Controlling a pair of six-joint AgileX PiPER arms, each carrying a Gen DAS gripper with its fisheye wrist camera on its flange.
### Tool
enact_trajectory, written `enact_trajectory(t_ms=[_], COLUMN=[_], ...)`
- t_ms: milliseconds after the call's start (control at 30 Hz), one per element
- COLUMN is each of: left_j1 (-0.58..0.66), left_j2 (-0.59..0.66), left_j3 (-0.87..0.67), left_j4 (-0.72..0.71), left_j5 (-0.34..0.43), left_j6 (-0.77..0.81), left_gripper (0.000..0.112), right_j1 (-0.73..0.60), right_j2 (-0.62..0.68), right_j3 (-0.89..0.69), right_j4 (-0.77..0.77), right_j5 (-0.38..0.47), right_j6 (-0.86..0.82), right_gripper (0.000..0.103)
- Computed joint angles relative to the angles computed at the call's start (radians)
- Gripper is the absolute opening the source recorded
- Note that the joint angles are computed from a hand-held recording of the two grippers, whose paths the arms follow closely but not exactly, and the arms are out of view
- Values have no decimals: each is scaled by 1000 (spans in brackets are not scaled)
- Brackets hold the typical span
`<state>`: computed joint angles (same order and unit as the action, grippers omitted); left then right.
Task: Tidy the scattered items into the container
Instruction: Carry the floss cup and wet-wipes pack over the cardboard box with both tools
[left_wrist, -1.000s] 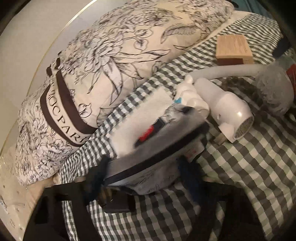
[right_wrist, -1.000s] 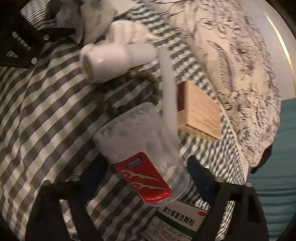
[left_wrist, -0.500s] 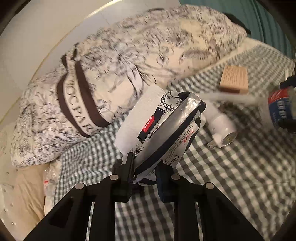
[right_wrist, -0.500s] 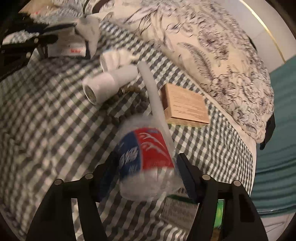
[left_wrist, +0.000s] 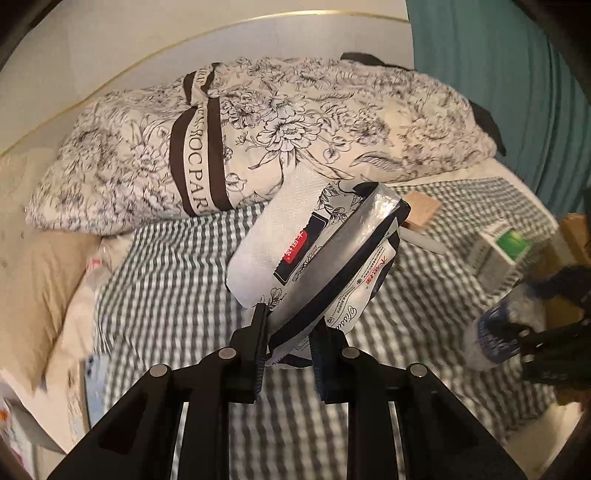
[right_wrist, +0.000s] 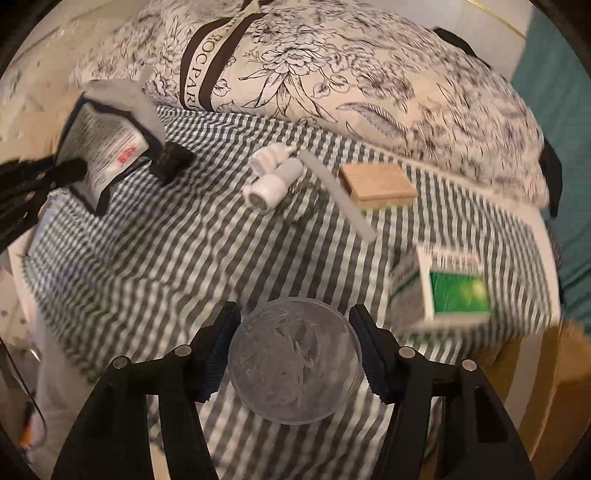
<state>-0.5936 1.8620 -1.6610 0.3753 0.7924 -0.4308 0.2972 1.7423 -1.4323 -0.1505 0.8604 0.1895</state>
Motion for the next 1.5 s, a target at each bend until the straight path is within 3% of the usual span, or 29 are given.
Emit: enact_trajectory(t_ms=[300, 367, 500, 633, 767, 1100, 1300, 1500], left_j1=[-47, -51, -53, -72, -102, -214, -345, -455], left_j2=[-155, -158, -156, -161, -167, -199, -142, 21], left_j3=[282, 305, 348, 383, 379, 251, 33, -300], left_j4=[-61, -54, -50, 18, 61, 94, 94, 53], left_j5=[-70, -73, -84, -62, -32, 71, 164, 258], left_j6=[-121, -137, -166, -229, -284, -322, -311, -226], left_gripper=[21, 21, 21, 21, 21, 21, 21, 21], right_j1=[58, 54, 88, 77, 152, 306, 392, 415], right_j2=[-138, -140, -134, -188, -280, -501, -663, -811], right_j3=[400, 437, 496, 546, 541, 457, 394, 354], right_j4=[-7, 40, -99, -91, -233, -397, -502, -591], right_j5=[-224, -258, -343, -402, -337, -98, 88, 274], right_j6=[207, 202, 395, 462, 611, 718, 754, 741], right_gripper=[61, 62, 62, 61, 61, 61, 61, 61])
